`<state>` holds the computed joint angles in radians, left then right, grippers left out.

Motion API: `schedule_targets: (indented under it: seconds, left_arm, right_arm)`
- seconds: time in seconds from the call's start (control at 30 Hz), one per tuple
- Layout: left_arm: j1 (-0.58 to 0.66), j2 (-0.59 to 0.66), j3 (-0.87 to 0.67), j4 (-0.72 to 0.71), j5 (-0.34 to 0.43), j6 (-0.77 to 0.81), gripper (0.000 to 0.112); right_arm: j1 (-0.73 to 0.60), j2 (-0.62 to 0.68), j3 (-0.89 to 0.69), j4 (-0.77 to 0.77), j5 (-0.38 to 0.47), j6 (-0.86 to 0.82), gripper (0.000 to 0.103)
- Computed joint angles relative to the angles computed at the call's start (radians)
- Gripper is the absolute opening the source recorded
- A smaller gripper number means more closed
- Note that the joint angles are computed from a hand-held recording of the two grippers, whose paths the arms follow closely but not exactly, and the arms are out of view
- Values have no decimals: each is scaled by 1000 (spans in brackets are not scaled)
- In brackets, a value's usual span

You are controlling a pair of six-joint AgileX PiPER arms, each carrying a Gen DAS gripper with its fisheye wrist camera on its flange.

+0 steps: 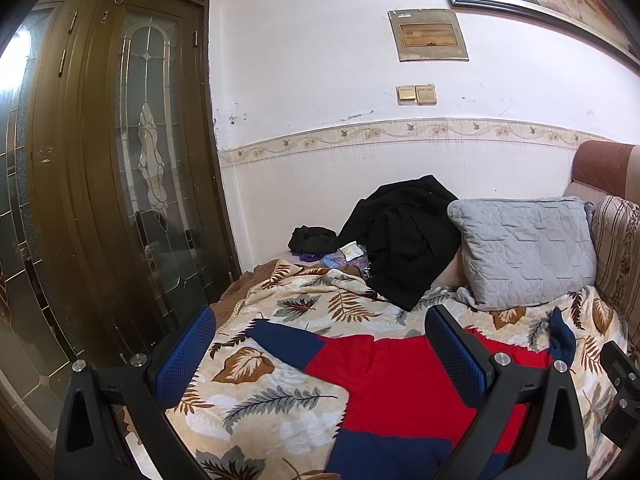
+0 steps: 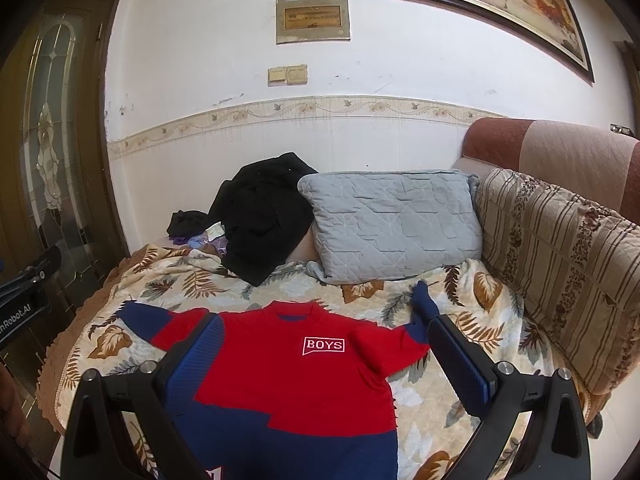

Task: Fold small clothes

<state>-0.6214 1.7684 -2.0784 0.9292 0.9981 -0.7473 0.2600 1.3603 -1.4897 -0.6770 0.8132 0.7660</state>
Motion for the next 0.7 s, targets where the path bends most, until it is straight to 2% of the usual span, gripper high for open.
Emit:
schedule_targets:
  seconds: [0.13,0.3,0.4,0.47,0.57,0.6,0.67,0.7]
  left_arm:
    - [5,1,1,-11,1,-1,103]
    - [21,45,-70,-80,47,62,103]
    - [42,66,-60,-96,21,57,103]
    - [75,112,-90,-162,14,99,103]
    - [131,205,-129,-290,-1,173,103]
    - [155,267,-165,-350,1,219,103]
    - [180,403,-287,-435,60,308,103]
    - [193,492,-387,-492,119,369,103]
  right_arm:
    - [-3,9,-5,3,-5,-4,103]
    - [-10,21,-7,11,-11,-9,103]
    - [-30,41,-8,31,-26,-29,103]
    - [-100,58,2,153,-85,-138,103]
    - [-266,91,54,453,-232,-402,103]
    - [-322,116,61,553,-257,-489,103]
    - [-434,173,65,753,-268,-649,103]
    - [-505,231,51,853,-262,-710,103]
